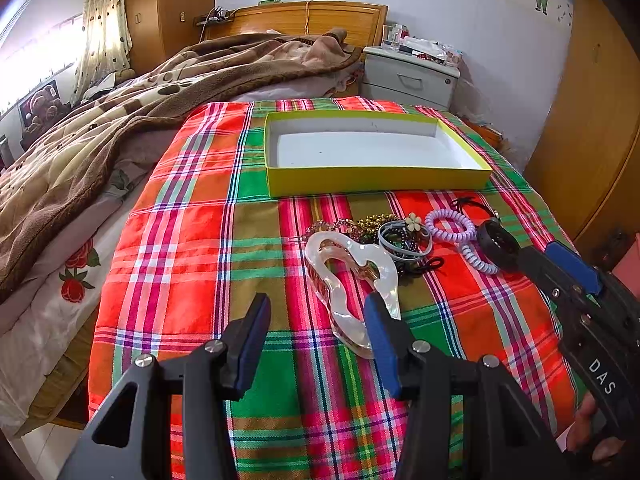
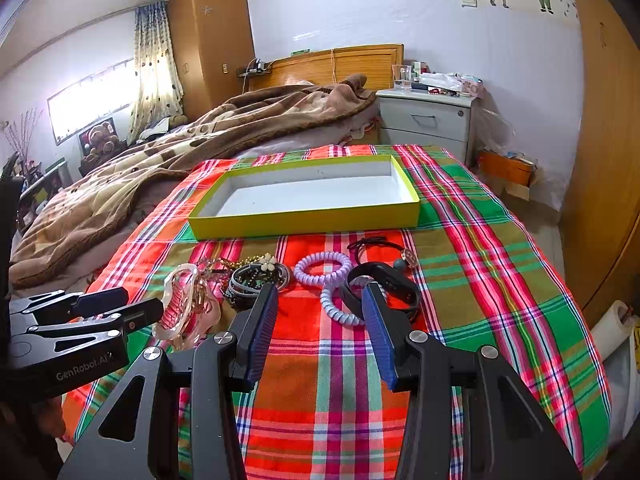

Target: Organize jewelry

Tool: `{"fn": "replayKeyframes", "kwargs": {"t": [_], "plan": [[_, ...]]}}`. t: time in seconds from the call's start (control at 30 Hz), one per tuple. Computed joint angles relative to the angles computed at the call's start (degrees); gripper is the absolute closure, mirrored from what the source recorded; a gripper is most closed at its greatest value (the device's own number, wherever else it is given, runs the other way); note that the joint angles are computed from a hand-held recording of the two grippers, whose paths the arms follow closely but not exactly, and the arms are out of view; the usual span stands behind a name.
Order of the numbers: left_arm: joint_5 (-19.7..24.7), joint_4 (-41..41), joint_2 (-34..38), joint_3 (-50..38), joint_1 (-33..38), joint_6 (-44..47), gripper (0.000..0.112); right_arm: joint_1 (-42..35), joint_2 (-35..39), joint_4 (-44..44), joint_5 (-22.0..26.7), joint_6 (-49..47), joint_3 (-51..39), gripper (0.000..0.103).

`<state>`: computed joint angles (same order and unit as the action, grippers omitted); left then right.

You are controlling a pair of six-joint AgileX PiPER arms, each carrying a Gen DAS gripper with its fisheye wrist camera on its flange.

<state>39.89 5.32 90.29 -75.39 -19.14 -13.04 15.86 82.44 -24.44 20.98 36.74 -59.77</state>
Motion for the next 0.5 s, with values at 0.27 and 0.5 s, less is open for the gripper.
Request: {"fn": "replayKeyframes", "kwargs": {"t": [0.27, 0.5], "plan": [[0.4, 0.0, 0.3, -0.5, 0.0, 0.1, 0.062, 0.0, 0.1, -0.3, 0.0, 0.3, 0.0, 0.058], [0.7, 0.3, 0.5, -0.7, -0.2, -0.2, 0.062, -0.3, 0.0, 0.5, 0.3, -0.5, -0.3, 0.058]]}}
